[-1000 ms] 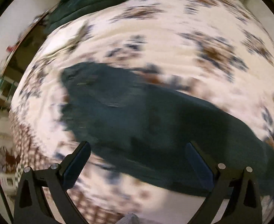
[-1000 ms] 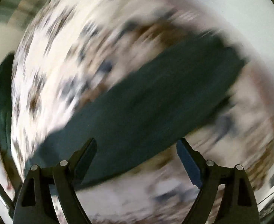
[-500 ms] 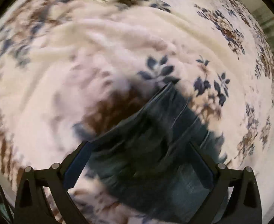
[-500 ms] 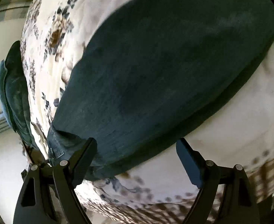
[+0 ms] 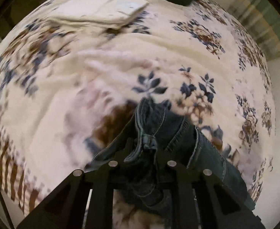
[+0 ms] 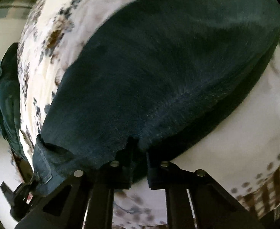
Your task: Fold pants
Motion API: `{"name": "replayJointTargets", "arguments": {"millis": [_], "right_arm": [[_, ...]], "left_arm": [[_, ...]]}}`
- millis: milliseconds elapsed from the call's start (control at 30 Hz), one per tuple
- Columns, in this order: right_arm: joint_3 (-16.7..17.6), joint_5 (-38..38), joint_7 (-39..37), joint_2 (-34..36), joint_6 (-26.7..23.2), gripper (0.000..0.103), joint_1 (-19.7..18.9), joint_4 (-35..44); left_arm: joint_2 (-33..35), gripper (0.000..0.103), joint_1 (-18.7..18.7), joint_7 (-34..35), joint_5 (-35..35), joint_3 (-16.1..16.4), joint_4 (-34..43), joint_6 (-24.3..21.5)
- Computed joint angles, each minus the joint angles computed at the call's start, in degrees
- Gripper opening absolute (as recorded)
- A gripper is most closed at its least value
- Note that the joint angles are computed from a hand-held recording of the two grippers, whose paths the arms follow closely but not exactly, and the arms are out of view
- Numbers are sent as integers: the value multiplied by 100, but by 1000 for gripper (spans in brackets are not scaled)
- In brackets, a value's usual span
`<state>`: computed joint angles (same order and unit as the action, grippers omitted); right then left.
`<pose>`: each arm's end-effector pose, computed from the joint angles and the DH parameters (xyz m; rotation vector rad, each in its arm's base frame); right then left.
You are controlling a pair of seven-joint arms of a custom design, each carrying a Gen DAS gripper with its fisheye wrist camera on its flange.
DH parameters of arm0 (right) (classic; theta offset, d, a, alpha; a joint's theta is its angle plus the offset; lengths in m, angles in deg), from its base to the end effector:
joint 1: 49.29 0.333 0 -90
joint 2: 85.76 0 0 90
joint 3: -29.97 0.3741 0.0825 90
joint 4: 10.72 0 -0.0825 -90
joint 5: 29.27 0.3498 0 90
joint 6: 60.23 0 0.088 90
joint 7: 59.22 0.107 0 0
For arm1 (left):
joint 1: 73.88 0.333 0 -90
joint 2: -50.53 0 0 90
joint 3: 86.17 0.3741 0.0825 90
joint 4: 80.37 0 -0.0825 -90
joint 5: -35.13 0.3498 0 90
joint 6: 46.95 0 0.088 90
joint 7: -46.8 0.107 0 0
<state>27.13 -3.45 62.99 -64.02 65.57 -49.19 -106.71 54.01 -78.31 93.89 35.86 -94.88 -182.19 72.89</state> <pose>0.6671 -0.0117 0.4697 -0.9991 2.6330 0.3486 0.5617 -0.1277 0.6076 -2.6291 1.5310 -0.3711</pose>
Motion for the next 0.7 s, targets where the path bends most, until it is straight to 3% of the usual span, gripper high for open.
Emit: {"name": "replayJointTargets", "arguments": {"millis": [200,367,433,500,567,667,700], "right_arm": [[-49,-453,-144,-54,-522,9,36,141],[-14,-184,-412,225,-1141,12,-186,410],[-5,-68,-490,298,-1494,18,-294,647],[22,55,-637,332,-1883,46,-408,919],[26,104,-770,313,-2015,63,-441,1108],[91,108,-1028,525,-2290,65,-450,1791],[142,138,-1107,709,-2434,65,-458,2160]], "left_arm": [[-185,16,73,70,-77,71,-809,19],[-168,23,130,374,-224,76,-1141,248],[-383,31,157,545,-450,95,-1059,79],[-600,40,167,618,-558,126,-994,-100],[-772,45,169,651,-493,151,-834,-212],[-548,60,186,752,-264,186,-345,-151],[-392,61,194,783,-185,184,-178,-138]]}}
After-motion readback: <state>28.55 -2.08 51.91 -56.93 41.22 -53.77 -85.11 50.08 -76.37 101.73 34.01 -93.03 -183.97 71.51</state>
